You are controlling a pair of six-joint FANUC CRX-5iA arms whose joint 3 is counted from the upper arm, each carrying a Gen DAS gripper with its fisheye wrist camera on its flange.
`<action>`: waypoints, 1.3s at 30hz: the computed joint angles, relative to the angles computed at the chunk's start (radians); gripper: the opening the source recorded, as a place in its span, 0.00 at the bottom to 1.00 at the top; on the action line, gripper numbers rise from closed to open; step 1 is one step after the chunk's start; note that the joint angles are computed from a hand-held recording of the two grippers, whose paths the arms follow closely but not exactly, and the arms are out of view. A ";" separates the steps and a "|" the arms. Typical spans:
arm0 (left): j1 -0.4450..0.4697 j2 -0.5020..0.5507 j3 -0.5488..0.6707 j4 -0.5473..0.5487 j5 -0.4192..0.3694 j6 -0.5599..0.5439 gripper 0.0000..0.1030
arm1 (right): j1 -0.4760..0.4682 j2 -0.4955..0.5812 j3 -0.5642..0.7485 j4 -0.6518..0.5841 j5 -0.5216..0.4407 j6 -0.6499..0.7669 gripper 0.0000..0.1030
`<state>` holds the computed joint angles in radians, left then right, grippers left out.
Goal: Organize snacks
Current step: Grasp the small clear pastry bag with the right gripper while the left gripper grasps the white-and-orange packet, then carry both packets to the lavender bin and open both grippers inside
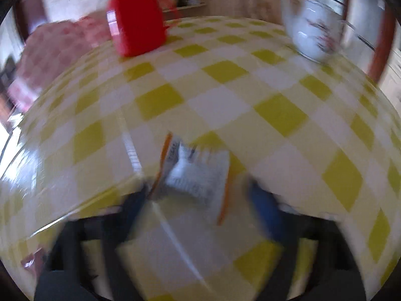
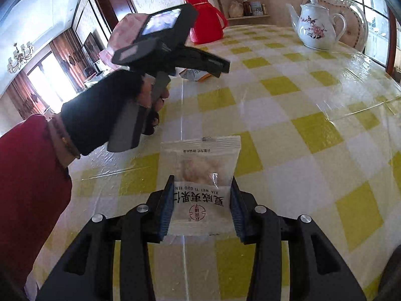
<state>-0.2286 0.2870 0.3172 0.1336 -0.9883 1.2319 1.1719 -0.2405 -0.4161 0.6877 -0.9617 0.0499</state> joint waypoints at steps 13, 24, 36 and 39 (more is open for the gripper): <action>0.054 -0.350 -0.423 0.173 0.137 -0.169 0.36 | -0.015 -0.035 -0.037 0.003 0.035 -0.069 0.40; 0.228 -0.714 -0.694 0.259 -0.010 -0.361 0.37 | 0.018 -0.012 -0.028 0.060 -0.011 -0.056 0.39; 0.584 -1.009 -0.871 0.394 -0.282 -0.656 0.37 | 0.146 -0.005 -0.013 0.079 -0.067 -0.140 0.39; 0.689 -1.049 -0.896 0.438 -0.344 -0.727 0.37 | 0.186 0.009 0.000 0.113 -0.075 -0.172 0.39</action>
<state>0.4599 -0.7619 -0.5785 0.5720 -1.3325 0.5046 1.3582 -0.2313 -0.4165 0.8009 -1.0371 -0.1222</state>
